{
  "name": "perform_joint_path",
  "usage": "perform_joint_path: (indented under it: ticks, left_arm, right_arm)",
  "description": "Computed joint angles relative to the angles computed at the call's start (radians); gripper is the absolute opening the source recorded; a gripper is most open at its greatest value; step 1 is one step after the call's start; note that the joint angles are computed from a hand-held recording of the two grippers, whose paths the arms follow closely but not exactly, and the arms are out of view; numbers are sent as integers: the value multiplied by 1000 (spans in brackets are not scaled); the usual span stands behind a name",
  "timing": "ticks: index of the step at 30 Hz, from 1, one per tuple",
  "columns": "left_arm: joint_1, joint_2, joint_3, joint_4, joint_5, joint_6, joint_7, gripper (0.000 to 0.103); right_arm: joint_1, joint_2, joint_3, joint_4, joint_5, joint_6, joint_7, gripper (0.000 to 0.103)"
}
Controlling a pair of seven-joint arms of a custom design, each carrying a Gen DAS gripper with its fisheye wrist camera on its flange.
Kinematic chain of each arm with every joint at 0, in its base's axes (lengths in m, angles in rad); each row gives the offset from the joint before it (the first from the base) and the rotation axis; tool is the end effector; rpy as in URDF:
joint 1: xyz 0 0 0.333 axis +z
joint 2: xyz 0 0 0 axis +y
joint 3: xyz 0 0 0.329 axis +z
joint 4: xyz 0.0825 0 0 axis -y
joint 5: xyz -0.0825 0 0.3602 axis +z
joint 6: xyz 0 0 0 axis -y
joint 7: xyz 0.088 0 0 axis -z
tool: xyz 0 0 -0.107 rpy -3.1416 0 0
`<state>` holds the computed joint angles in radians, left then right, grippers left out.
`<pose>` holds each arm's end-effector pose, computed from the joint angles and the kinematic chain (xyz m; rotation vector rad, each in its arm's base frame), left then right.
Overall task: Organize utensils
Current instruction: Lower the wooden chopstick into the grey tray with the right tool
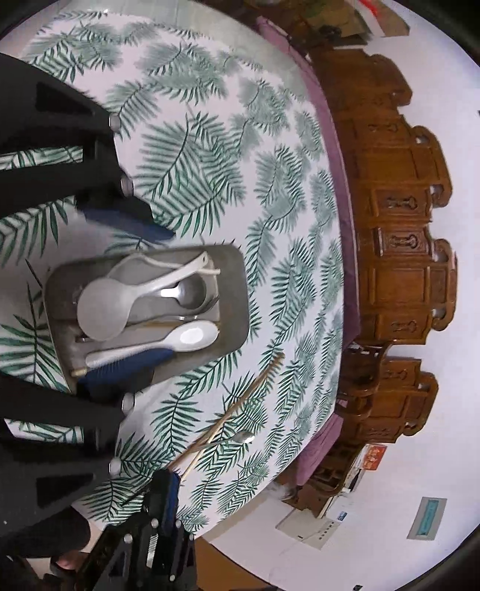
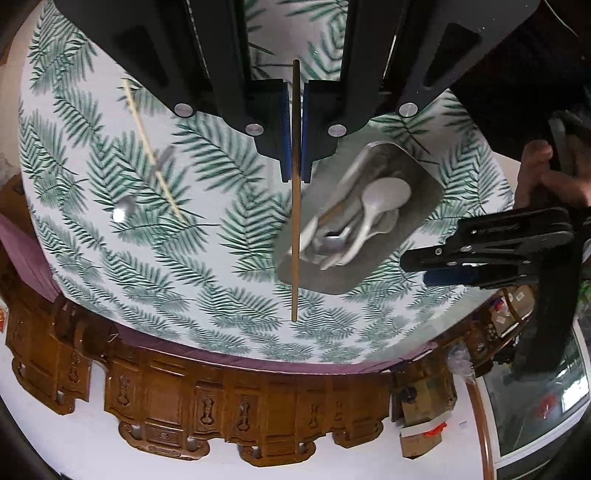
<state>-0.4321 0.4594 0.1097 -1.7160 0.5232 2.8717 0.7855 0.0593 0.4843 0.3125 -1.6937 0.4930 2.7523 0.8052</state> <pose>0.6457 -0.2583 0.4228 -1.7780 1.8193 -0.7623 0.6677 0.2017 0.4124 -2.1969 1.0834 -0.2808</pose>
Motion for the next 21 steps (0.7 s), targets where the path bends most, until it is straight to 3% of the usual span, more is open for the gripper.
perform_joint_path:
  ticks: [3,6,12,21]
  left_arm:
    - [-17,-25,28,-29,37,8,-37,69]
    - [-13,-47,39,-67,63,39,-75,82]
    - [-16,-58,73,-104,134,78,-164,82]
    - [-9,-57,95,-138,137,116,-187,82]
  right_arm:
    - [23,16,-5,16,-18,-11,28,6]
    - [54,40,-22,44,-57,-25,74,6]
    - [90,98,-33,116,-119,-63,165,6]
    - [139,182,-54,227,-209,-120,295,6]
